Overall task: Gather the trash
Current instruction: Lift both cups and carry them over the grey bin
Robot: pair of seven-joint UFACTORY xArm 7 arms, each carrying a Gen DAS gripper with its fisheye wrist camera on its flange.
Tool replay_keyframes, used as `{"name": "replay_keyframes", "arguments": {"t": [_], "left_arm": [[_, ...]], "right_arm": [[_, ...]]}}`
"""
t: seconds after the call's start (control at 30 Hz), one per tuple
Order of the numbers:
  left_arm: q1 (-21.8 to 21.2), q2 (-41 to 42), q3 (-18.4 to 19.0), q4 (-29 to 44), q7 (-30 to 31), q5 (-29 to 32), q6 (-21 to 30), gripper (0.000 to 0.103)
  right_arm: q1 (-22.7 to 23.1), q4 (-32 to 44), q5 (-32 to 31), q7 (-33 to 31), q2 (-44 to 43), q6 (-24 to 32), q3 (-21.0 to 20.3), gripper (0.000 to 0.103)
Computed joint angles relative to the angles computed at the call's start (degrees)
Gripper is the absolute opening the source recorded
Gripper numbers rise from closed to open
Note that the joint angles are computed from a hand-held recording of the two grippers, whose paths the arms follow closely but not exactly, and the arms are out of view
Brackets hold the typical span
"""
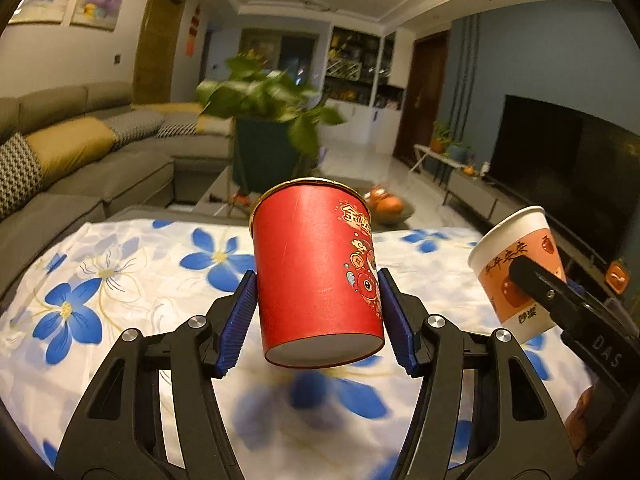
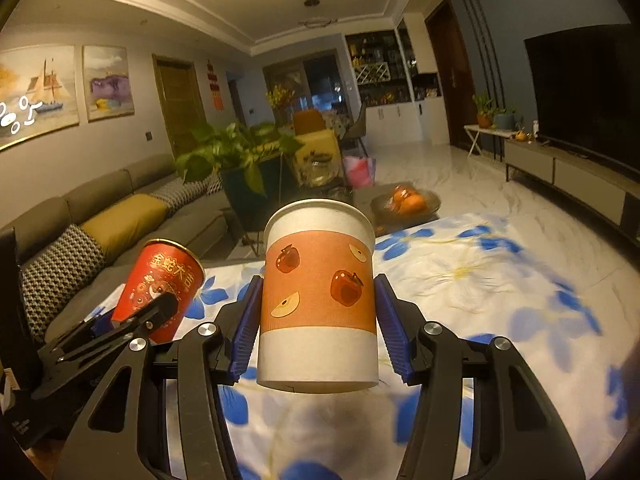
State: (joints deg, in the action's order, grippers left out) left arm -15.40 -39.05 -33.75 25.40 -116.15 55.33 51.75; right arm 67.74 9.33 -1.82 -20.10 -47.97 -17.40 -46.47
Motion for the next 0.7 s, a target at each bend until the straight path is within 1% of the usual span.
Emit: {"name": "replay_keyframes", "arguments": {"t": [0.03,0.07,0.1,0.13,0.2,0.27,0.3,0.33,0.37,0.43,0.5,0.57,0.6,0.63,0.7], "left_arm": [[-0.09,1.06,-1.69,1.74,-0.09,0.05,1.02,0.059],[-0.10,2.49,-3.19,3.64,-0.37,0.46,1.67,0.059],[-0.04,4.26,-4.62,5.75,-0.71,1.16,2.32,0.059],[-0.11,5.79,-5.60,7.30,-1.16,1.99,2.94,0.059],[0.11,10.83,-8.36,12.21,-2.17,5.06,4.64,0.059],[0.21,15.54,-10.07,16.29,-3.26,8.47,5.84,0.059],[0.50,19.00,-11.37,19.22,-4.03,11.08,6.28,0.059],[0.38,21.54,-12.10,21.11,-4.65,12.96,6.87,0.059],[0.30,24.49,-12.84,23.34,-5.11,15.26,7.51,0.059],[-0.12,32.17,-14.61,28.88,-6.18,21.38,9.60,0.059],[-1.55,38.25,-14.55,33.09,-6.98,26.47,10.29,0.059],[-3.83,44.71,-13.81,37.87,-6.80,31.72,11.24,0.059],[-5.41,48.62,-13.21,41.01,-6.12,34.77,11.79,0.059],[-6.63,51.08,-12.40,43.07,-5.56,36.54,11.61,0.059],[-9.02,56.24,-10.52,47.74,-4.14,40.03,10.23,0.059]], "right_arm": [[-3.37,-1.27,-0.55,-0.65,-3.18,1.83,0.75,0.054],[-5.74,-2.17,-0.47,-1.49,-5.56,3.29,1.33,0.054],[-9.44,-3.25,-0.41,-2.82,-9.14,5.77,1.98,0.054],[-14.53,-4.43,-0.50,-4.41,-13.79,9.43,2.50,0.054],[-20.50,-5.49,-0.01,-6.85,-19.31,14.06,2.53,0.054],[-28.47,-5.81,0.29,-9.96,-25.30,20.00,1.78,0.054],[-30.93,-5.67,0.65,-11.24,-26.83,21.83,1.34,0.054],[-34.36,-5.26,0.73,-13.27,-28.67,24.33,0.17,0.054],[-37.49,-4.74,0.77,-15.15,-29.47,25.77,-0.79,0.054],[-41.82,-3.06,1.35,-18.18,-29.38,27.07,-2.93,0.054],[-44.29,-1.15,2.18,-20.79,-28.07,26.96,-5.13,0.054],[-45.27,0.83,3.31,-22.90,-26.12,26.31,-7.21,0.054],[-44.97,2.15,3.91,-24.04,-24.84,25.73,-8.51,0.054],[-44.85,2.86,4.55,-24.85,-23.97,25.17,-9.15,0.054],[-44.34,4.25,5.88,-26.60,-22.55,23.83,-10.70,0.054]]}}
